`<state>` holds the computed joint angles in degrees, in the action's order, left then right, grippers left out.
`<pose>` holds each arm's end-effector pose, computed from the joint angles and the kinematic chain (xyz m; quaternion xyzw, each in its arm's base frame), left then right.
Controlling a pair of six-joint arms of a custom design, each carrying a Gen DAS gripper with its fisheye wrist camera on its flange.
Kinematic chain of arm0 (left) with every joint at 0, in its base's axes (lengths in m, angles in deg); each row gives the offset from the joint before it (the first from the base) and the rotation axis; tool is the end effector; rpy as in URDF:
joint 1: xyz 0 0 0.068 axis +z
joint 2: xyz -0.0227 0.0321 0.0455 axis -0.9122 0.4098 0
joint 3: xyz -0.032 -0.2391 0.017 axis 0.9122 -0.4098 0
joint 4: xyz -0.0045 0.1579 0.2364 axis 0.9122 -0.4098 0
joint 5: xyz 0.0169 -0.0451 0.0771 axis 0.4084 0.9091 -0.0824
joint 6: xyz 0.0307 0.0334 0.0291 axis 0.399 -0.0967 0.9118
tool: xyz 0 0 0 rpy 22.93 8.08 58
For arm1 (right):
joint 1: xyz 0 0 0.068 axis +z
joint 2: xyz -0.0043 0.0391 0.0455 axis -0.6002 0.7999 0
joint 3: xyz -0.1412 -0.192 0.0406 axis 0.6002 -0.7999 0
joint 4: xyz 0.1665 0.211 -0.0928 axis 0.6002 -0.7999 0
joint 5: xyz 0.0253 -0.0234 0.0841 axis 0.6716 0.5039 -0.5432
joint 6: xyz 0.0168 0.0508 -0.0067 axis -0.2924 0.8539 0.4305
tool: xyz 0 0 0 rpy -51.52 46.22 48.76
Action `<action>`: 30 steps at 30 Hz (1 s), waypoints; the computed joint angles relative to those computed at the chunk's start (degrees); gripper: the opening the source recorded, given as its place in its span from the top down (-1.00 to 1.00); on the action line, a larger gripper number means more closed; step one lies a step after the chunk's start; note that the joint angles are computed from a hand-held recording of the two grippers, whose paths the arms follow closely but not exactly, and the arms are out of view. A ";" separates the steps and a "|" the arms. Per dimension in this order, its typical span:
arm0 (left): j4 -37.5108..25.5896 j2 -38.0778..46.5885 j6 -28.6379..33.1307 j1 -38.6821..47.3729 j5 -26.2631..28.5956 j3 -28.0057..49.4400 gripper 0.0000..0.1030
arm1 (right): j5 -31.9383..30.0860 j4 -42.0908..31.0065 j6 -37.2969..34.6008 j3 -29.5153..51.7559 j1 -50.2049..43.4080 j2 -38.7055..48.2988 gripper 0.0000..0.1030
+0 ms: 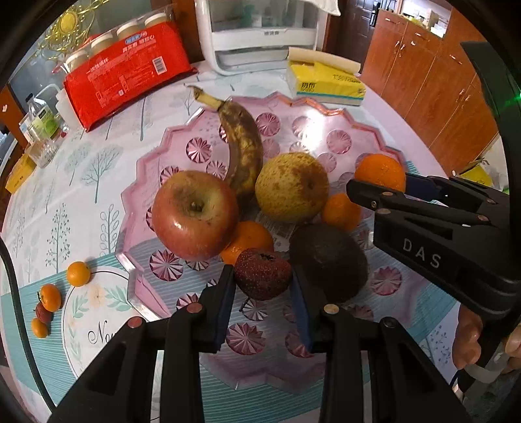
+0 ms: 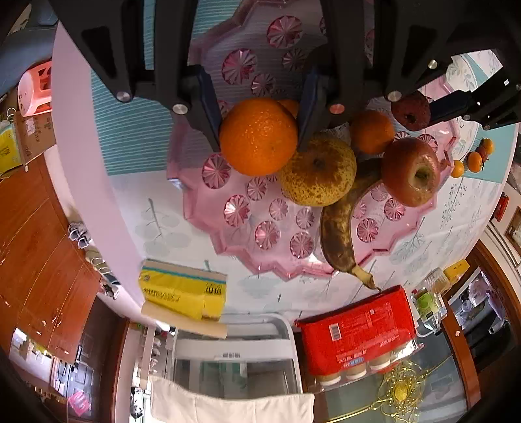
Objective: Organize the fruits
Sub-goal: 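Open both grippers to release the lychee and orange into the bowl, then move both open grippers back over the fruit plate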
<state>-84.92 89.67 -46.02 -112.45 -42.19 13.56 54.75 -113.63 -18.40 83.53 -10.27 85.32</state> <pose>0.2318 -0.2291 0.1591 -0.0866 0.9759 0.0062 0.2002 0.3172 0.1619 0.1502 -0.2500 0.9283 0.0936 0.2588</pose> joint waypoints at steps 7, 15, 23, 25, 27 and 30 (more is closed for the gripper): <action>0.02 -0.17 -0.55 1.05 0.32 -1.19 0.12 | -0.78 0.41 -0.64 0.55 0.67 1.77 0.13; -2.08 -2.84 -2.34 0.26 -2.50 -2.11 -0.45 | -1.02 1.98 0.43 -2.05 0.38 -1.15 -0.10; -4.20 -6.96 -5.25 -0.45 -3.88 -3.84 -0.49 | -2.06 1.03 1.63 -4.02 0.17 -5.47 -0.11; -4.58 -8.20 -5.92 -0.58 -4.11 -4.46 -0.50 | -2.37 0.84 2.00 -4.55 0.24 -6.81 -0.11; -5.20 -9.60 -6.82 -0.77 -4.48 -5.13 -0.51 | -2.73 0.48 2.13 -4.92 0.55 -8.24 -0.11; -6.40 -11.38 -8.10 -1.21 -5.14 -5.82 -0.51 | -2.43 0.20 2.26 -5.52 1.24 -10.10 -0.11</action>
